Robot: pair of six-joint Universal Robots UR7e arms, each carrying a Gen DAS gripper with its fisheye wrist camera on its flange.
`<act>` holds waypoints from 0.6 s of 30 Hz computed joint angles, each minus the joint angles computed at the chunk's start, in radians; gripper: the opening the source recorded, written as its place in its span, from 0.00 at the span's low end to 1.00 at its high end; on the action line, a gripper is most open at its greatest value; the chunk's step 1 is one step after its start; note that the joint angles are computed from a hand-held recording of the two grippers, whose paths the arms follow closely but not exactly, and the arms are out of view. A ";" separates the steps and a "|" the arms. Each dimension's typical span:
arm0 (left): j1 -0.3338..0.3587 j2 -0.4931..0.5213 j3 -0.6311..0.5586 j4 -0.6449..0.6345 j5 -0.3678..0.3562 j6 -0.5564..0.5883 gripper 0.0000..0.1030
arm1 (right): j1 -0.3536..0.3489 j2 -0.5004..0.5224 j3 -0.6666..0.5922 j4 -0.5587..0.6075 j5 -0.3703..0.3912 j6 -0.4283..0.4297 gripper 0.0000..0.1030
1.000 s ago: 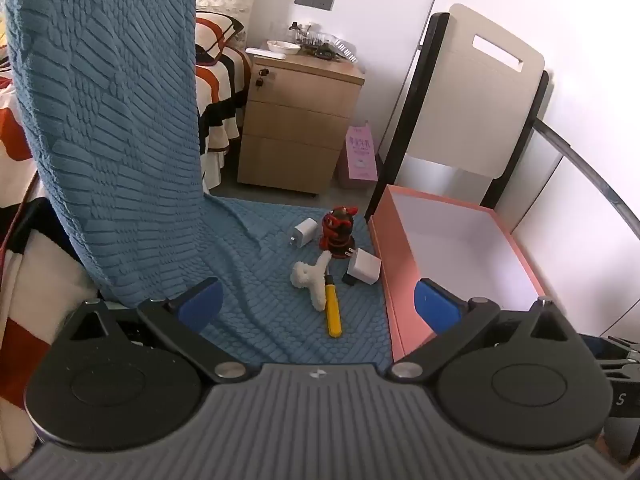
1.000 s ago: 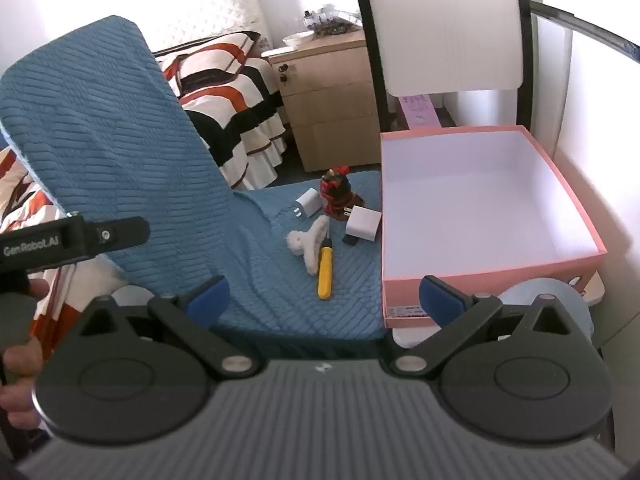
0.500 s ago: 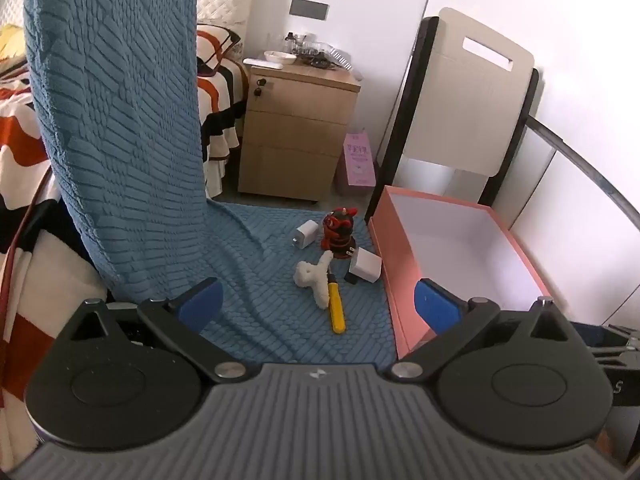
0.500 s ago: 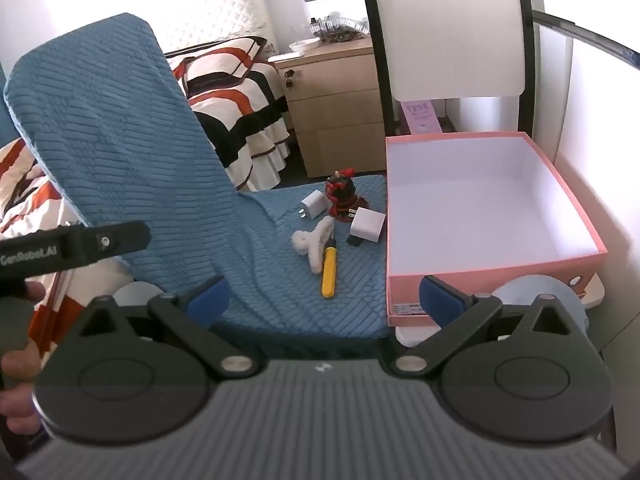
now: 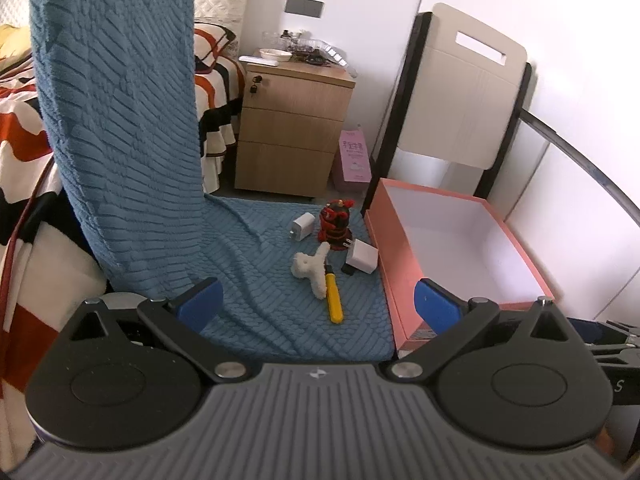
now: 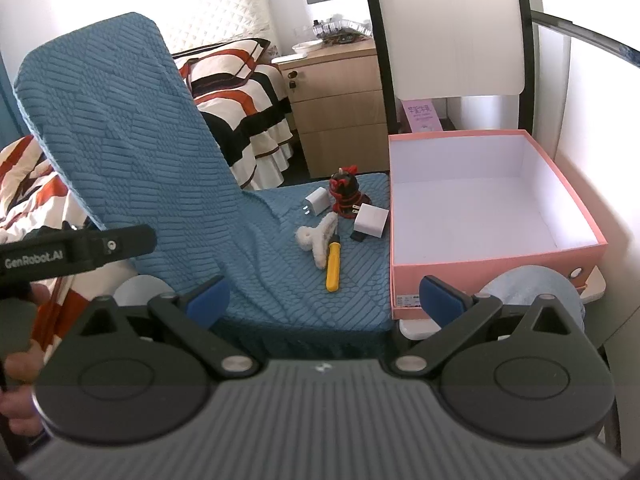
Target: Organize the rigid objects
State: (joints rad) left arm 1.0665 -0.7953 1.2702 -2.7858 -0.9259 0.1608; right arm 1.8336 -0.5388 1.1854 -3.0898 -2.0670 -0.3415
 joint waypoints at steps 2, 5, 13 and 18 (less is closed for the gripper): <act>-0.003 -0.001 0.005 0.005 -0.001 -0.005 1.00 | -0.001 -0.005 0.006 0.002 0.000 0.007 1.00; -0.003 -0.005 0.018 -0.001 -0.007 -0.003 1.00 | -0.002 -0.013 0.021 -0.006 -0.007 0.009 1.00; -0.002 -0.019 0.038 -0.010 -0.007 -0.013 1.00 | 0.002 -0.016 0.030 0.003 -0.018 0.003 1.00; -0.002 -0.030 0.054 -0.022 -0.004 -0.018 1.00 | 0.001 -0.017 0.031 0.007 -0.004 0.000 1.00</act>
State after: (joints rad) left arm 1.0642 -0.8253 1.3246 -2.8079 -0.9296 0.1423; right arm 1.8351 -0.5555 1.2160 -3.0825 -2.0712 -0.3415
